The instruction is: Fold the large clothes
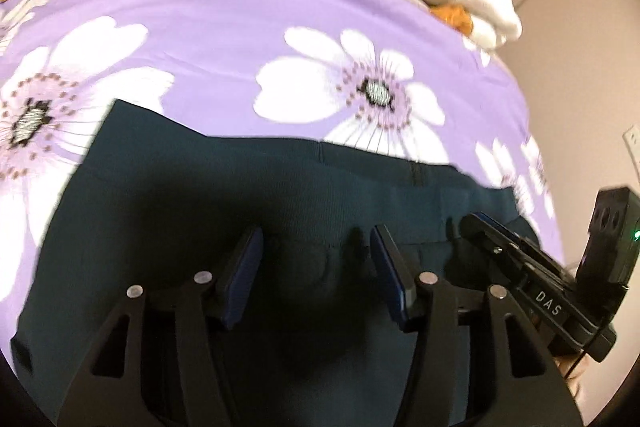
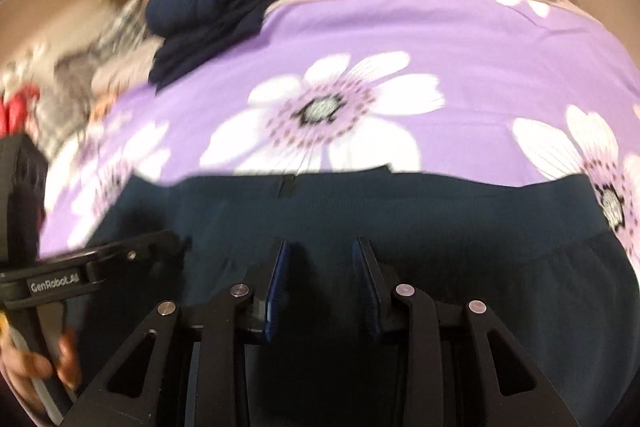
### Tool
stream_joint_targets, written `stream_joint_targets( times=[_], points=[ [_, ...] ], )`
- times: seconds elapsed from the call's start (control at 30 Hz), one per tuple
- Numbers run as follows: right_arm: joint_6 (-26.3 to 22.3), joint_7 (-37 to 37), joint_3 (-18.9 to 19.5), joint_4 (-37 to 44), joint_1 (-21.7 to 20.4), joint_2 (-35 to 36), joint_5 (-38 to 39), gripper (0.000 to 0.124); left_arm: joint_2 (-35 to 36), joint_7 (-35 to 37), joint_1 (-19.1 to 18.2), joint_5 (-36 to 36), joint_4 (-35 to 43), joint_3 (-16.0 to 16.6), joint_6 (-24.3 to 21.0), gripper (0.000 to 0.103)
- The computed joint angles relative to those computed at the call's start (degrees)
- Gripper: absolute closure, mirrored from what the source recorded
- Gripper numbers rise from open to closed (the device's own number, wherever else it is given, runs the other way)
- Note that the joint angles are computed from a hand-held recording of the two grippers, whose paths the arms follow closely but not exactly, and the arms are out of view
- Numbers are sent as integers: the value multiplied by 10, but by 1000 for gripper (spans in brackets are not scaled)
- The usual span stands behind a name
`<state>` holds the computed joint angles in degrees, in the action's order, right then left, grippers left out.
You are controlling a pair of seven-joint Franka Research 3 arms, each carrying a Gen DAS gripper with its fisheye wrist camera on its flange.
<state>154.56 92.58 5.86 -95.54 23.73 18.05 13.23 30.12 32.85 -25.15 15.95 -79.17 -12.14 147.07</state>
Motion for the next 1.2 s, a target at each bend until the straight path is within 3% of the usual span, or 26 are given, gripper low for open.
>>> stream_joint_targets(
  times=[0.17,0.23,0.3,0.43,0.53,0.63,0.77,0.87,1.1,1.17,1.2],
  points=[
    [66,-51,22,-108,-18,-94,63,87,-104,-32,0,17,-130,-3,58,46],
    [80,-78,24,-155,-18,-141,78,86,-149,-56,-7,41,-184,-4,66,37],
    [79,-97,23,-202,-15,-188,90,80,-185,-88,-15,72,-230,-7,71,34],
    [77,-60,26,-288,-18,-260,33,73,-253,-175,-32,167,-316,-23,71,34],
    [90,-9,45,-357,-34,-313,-33,73,-282,-239,-35,239,-354,-44,69,34],
    [109,-25,38,-400,-20,-341,-25,73,-286,-268,-30,264,-376,-59,75,34],
    [127,11,53,-433,-40,-347,-42,73,-283,-312,-34,295,-390,-69,43,34],
    [174,-5,20,-466,-6,-354,18,74,-288,-331,-37,301,-402,-73,30,34],
    [189,64,66,-496,-75,-384,-24,74,-337,-413,-23,314,-460,-82,47,34],
    [180,109,100,-507,-121,-400,-57,74,-347,-432,-19,319,-470,-89,50,34],
    [180,115,94,-516,-117,-408,-57,74,-350,-437,-18,319,-473,-91,49,34]
  ],
)
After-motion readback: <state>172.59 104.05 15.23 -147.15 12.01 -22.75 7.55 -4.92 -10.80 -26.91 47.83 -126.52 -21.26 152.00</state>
